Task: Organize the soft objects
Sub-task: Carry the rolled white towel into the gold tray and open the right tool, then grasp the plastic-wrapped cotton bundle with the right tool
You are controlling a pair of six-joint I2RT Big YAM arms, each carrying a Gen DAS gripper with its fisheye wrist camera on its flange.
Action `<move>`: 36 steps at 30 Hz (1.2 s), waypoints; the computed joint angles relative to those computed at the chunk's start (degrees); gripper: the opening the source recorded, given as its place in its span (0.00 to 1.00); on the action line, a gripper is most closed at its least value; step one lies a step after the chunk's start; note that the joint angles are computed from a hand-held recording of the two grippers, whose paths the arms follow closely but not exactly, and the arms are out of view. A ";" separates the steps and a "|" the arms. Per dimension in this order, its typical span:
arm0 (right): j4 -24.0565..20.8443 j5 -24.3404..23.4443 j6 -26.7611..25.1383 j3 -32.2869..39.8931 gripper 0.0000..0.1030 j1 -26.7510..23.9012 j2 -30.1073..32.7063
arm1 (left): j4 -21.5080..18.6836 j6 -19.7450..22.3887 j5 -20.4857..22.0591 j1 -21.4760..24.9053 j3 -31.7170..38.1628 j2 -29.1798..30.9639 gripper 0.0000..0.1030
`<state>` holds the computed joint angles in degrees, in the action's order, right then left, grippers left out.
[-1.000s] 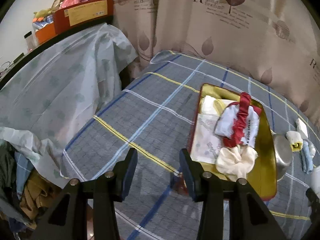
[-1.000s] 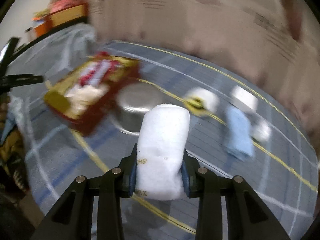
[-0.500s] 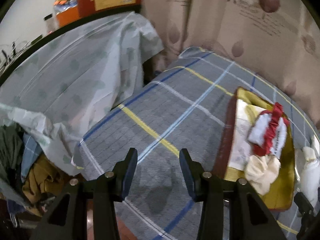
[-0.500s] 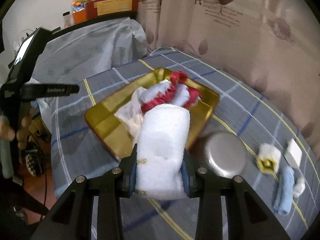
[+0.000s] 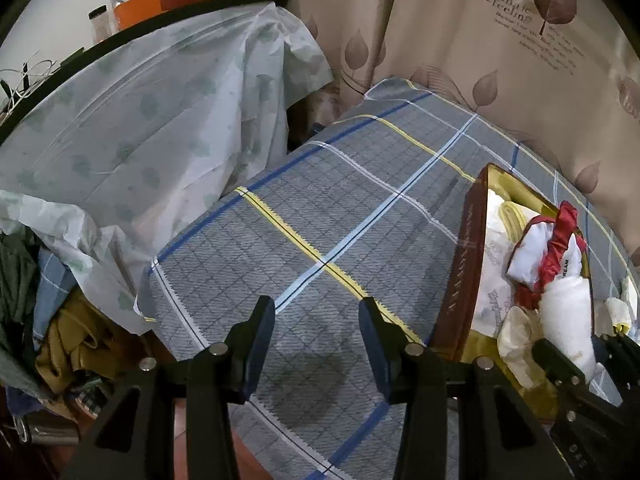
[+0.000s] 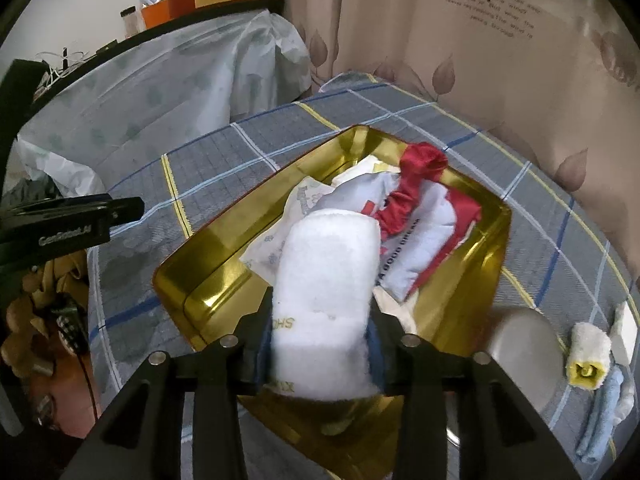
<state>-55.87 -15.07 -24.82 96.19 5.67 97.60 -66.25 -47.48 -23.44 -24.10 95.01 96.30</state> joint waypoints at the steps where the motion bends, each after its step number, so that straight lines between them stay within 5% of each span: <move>1: -0.37 -0.08 -0.02 0.27 0.40 0.07 0.26 | 0.01 -0.01 0.00 0.05 0.05 0.10 0.43; 9: 0.84 -0.93 1.36 -0.99 0.61 -0.44 -1.05 | 0.45 0.03 0.31 0.28 -0.09 0.10 0.43; 17: 3.95 -5.78 3.60 -4.80 0.63 -5.69 -6.64 | 0.52 0.87 -1.06 -0.19 -0.11 0.15 0.43; 22: 5.54 -3.10 3.37 -5.49 0.64 -12.80 -7.35 | -0.33 1.70 -2.51 -0.85 0.62 0.67 0.43; 29: 6.75 2.90 5.97 0.80 0.64 -24.71 -1.69 | -1.06 3.15 -4.31 -2.15 2.13 1.62 0.43; 36: 3.64 8.33 8.19 12.90 0.64 -30.92 9.12 | -1.29 3.83 -6.81 -4.78 4.69 1.50 0.43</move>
